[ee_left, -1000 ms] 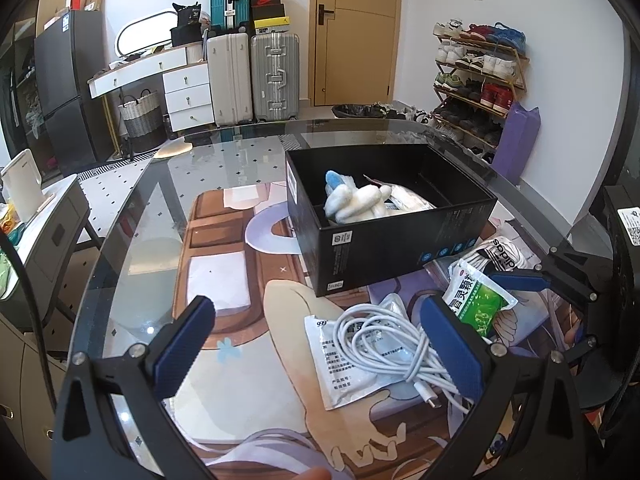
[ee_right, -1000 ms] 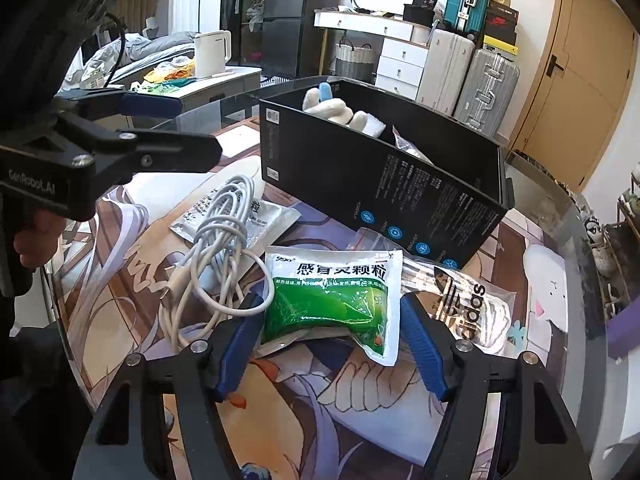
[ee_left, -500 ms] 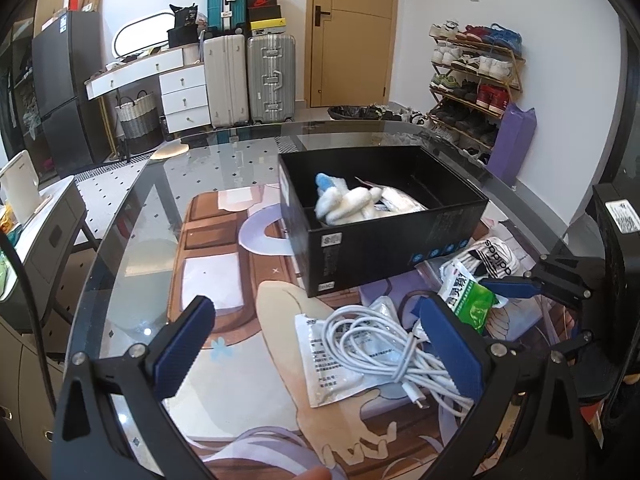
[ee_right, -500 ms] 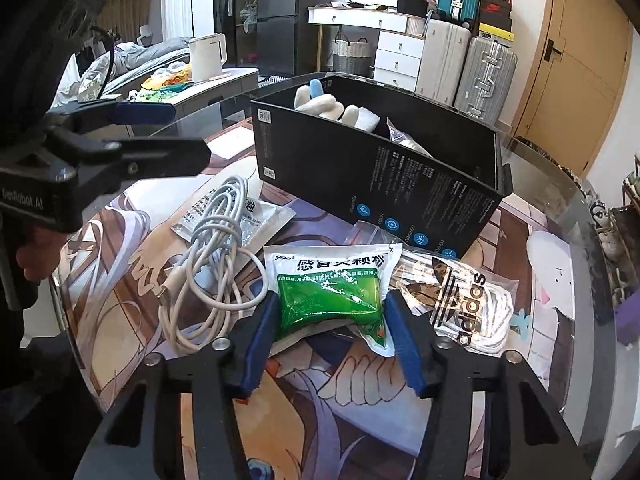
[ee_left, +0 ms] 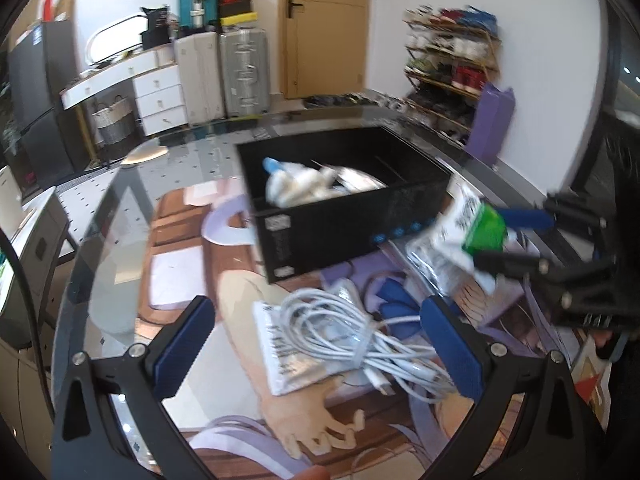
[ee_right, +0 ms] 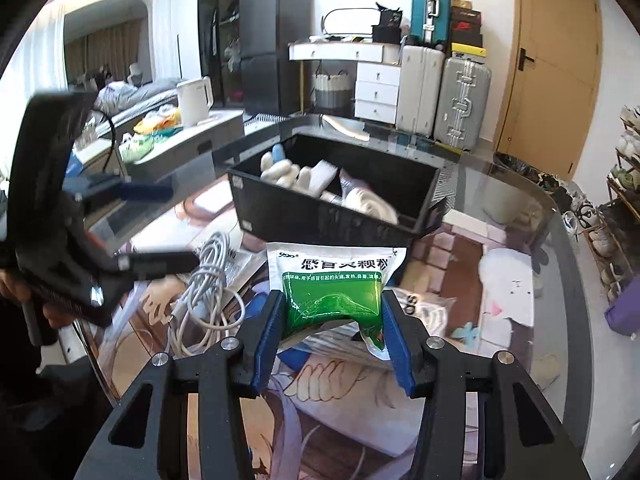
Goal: Organize soft objects
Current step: 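Lift the sachet with the right tool while the left tool grasps the white cable bundle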
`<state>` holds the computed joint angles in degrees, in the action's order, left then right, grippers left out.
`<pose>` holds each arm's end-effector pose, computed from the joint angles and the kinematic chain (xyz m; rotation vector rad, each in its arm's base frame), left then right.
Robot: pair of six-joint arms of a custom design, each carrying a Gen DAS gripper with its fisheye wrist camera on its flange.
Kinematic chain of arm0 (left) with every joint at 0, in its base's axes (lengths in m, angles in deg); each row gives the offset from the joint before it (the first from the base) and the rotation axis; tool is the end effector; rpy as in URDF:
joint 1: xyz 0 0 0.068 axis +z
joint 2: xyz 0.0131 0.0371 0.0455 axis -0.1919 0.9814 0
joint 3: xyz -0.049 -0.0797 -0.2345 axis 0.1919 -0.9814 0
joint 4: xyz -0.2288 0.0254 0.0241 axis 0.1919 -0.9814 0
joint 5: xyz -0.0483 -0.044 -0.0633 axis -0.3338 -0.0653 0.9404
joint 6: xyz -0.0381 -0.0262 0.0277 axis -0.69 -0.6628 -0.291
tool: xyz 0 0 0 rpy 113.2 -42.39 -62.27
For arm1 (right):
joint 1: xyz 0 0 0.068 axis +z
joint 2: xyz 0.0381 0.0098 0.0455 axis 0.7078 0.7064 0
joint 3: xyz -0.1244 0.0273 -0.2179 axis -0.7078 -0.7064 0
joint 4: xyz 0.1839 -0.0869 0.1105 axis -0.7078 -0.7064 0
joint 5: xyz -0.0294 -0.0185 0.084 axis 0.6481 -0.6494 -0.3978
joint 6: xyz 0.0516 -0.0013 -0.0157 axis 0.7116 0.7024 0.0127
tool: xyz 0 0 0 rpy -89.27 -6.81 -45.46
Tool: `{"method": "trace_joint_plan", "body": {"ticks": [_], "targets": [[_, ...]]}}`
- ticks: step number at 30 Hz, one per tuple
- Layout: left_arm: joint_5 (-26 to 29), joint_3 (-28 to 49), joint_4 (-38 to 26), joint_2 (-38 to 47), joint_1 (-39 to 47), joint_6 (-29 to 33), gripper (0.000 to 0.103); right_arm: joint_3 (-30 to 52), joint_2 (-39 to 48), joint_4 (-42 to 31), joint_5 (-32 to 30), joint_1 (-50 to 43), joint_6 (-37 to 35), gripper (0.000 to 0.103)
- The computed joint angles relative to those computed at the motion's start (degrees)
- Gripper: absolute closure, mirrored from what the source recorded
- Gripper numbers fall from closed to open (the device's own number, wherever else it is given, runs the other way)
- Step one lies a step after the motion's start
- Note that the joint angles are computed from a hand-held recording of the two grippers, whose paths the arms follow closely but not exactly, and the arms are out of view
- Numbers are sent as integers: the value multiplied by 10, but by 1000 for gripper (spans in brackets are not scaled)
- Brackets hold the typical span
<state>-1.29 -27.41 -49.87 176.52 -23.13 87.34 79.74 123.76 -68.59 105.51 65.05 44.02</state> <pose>0.3111 -0.0846 0.1555 1.0829 2.1465 -0.4986 0.1799 0.0549 0.1922 0.0079 2.3341 -0.0463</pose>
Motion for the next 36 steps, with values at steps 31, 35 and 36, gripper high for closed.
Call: {"method": "trace_joint_plan", "body": {"ticks": [31, 35, 36], "targets": [[3, -6, -95, 20, -48, 119, 34, 5, -28, -21, -1, -6, -9, 55], [24, 7, -112, 20, -29, 131, 35, 5, -28, -20, -1, -7, -9, 55], [30, 9, -116, 19, -24, 135, 36, 4, -29, -20, -1, -8, -9, 55]]}}
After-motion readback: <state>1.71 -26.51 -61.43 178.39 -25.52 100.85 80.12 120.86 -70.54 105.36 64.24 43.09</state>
